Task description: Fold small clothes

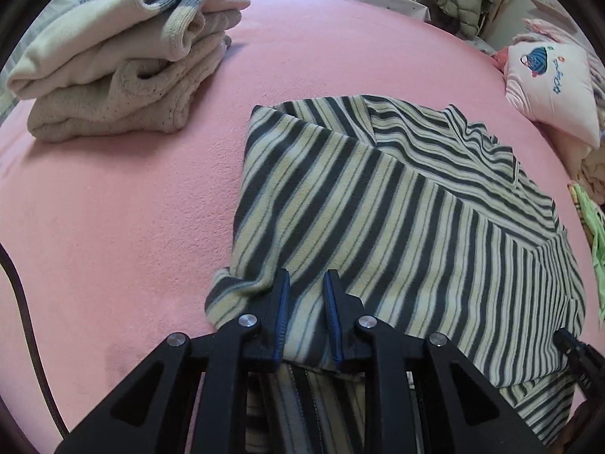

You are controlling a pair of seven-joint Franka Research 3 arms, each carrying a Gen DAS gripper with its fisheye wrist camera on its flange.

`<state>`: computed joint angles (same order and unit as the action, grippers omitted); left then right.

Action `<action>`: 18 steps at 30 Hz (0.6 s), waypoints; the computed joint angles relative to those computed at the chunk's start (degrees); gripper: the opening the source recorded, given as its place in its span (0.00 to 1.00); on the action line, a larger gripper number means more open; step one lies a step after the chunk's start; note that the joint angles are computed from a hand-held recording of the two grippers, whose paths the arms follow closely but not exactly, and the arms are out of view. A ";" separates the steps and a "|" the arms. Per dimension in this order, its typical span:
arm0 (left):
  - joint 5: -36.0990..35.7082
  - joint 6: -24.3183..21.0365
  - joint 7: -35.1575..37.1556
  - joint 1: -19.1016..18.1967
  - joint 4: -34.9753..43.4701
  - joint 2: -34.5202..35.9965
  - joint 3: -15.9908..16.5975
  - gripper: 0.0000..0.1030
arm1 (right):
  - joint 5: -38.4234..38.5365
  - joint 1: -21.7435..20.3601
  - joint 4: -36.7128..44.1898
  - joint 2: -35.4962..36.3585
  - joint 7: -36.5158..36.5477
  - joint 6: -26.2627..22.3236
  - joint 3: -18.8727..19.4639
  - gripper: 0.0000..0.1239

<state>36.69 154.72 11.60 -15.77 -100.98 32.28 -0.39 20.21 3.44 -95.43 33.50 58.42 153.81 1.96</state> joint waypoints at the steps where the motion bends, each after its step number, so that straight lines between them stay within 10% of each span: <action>1: 0.26 -0.20 0.14 -0.16 0.38 0.42 0.13 0.18 | -0.19 0.08 -0.08 -0.03 0.56 0.29 -0.53 0.10; 10: -1.86 -2.43 0.28 0.36 -3.09 -5.28 -1.84 0.20 | 1.88 -3.56 -4.65 -6.09 0.14 -2.53 -1.04 0.00; 14: 0.44 -1.78 -4.76 -0.69 -10.11 -13.23 -2.19 0.46 | 8.82 -7.23 -9.77 -12.74 -5.00 -3.65 0.52 0.00; 18: 5.97 -4.30 -11.08 -1.19 -17.56 -22.74 -3.98 0.48 | 14.80 -8.17 -15.19 -19.71 -10.33 -3.44 -0.14 0.03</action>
<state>42.67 150.42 0.52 -16.96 -118.55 9.54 -4.37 35.02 -4.72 -110.62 13.79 48.09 150.37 1.82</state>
